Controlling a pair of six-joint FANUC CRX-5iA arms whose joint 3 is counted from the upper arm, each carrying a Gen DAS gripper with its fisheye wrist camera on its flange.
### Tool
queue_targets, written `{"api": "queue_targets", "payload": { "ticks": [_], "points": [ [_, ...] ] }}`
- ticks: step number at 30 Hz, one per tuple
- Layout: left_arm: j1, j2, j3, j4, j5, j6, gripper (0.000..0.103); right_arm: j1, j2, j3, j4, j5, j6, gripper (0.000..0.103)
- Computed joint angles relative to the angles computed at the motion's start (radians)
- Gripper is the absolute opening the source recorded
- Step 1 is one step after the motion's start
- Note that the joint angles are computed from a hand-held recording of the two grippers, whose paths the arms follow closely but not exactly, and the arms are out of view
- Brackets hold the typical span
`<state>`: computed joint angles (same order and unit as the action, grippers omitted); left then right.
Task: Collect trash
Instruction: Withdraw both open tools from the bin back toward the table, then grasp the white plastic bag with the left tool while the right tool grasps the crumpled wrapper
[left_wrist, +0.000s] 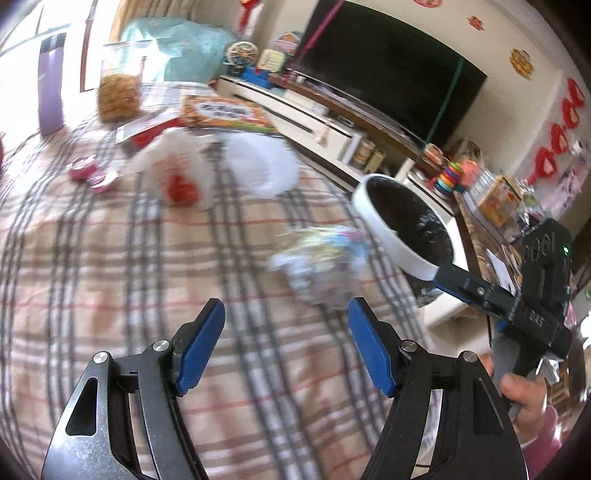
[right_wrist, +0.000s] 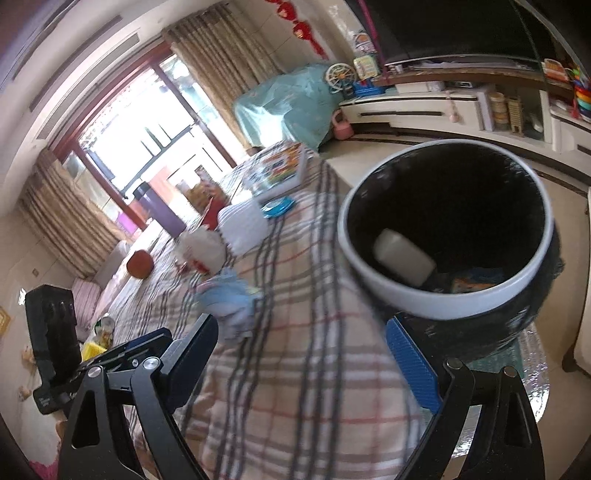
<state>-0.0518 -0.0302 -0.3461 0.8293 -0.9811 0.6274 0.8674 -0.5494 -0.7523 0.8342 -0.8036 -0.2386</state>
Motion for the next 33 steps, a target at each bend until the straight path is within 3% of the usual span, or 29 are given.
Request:
{"api": "queue_targets", "payload": {
  "ticks": [17, 20, 33],
  "points": [
    [0.100, 0.069, 0.031, -0.045, 0.035, 0.047, 0.071, 0.012, 0.207, 0.094, 0.030, 0.058, 0.044, 0.093],
    [0.091, 0.088, 0.051, -0.051, 0.045, 0.061, 0.071, 0.020, 0.240, 0.113, 0.048, 0.026, 0.047, 0.093],
    [0.000, 0.227, 0.219, -0.073, 0.123, 0.163, 0.076, -0.049, 0.278, 0.134, 0.014, 0.092, 0.076, 0.092]
  ]
}}
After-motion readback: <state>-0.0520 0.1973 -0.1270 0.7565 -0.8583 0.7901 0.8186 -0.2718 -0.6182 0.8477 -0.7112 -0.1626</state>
